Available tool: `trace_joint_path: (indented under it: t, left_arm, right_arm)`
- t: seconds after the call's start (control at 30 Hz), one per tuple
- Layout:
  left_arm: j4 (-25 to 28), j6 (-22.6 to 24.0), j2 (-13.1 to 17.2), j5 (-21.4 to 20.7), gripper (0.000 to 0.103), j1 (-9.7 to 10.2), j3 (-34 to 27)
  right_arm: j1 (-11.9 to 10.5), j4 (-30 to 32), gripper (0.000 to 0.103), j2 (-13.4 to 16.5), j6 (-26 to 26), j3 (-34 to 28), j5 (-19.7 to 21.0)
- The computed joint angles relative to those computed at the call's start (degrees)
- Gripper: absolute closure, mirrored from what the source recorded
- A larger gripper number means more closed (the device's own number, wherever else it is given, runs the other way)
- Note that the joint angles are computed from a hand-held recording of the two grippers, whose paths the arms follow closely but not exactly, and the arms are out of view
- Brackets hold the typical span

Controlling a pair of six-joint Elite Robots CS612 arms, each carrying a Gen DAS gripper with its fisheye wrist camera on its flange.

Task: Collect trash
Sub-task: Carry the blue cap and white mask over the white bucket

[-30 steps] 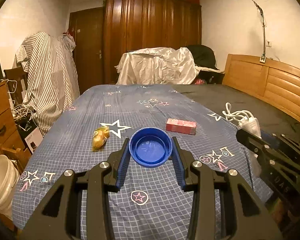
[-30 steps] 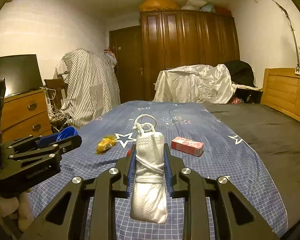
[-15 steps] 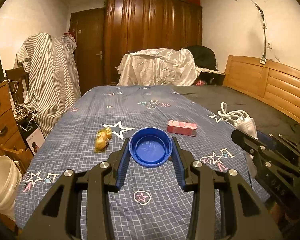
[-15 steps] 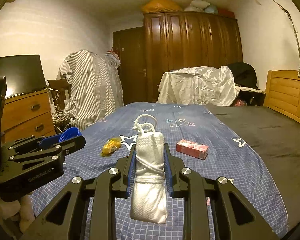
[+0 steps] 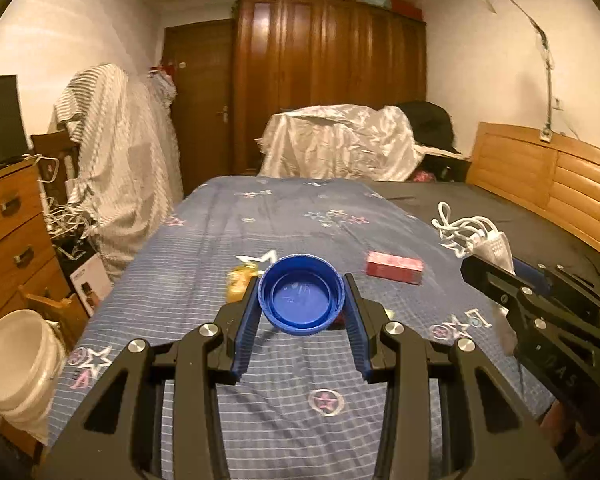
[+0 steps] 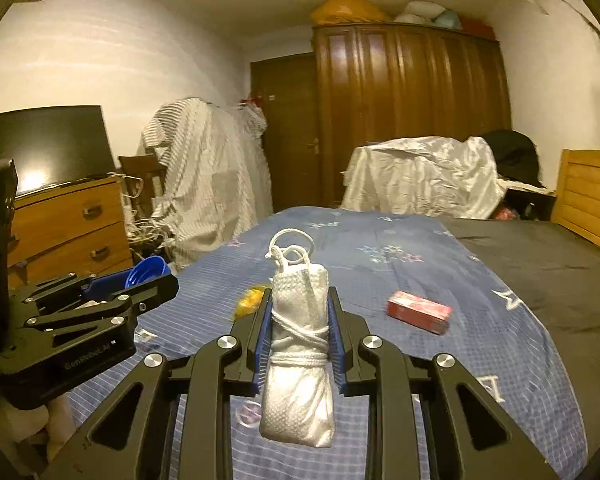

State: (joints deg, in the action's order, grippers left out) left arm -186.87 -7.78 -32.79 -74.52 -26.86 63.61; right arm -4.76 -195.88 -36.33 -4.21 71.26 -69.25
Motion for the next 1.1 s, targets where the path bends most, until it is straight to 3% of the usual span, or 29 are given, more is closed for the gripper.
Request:
trace_joint_path:
  t: [0.33, 0.77, 1.1]
  left_arm:
    - [-0.59, -2.63, -1.94, 6.21, 0.065, 2.92, 2.58]
    - [-0.77, -6.27, -5.29, 14.55, 0.065, 7.40, 7.42]
    - [2.19, -11.93, -7.95, 17.59, 0.065, 10.85, 12.15]
  right_arm:
    - [4.15, 6.62, 0.077, 3.25, -2.61, -9.09, 5.03]
    - [11.42, 19.05, 0.077, 8.51, -7.41, -22.95, 10.22]
    - [17.48, 36.02, 0.077, 17.28, -11.73, -43.08, 11.83]
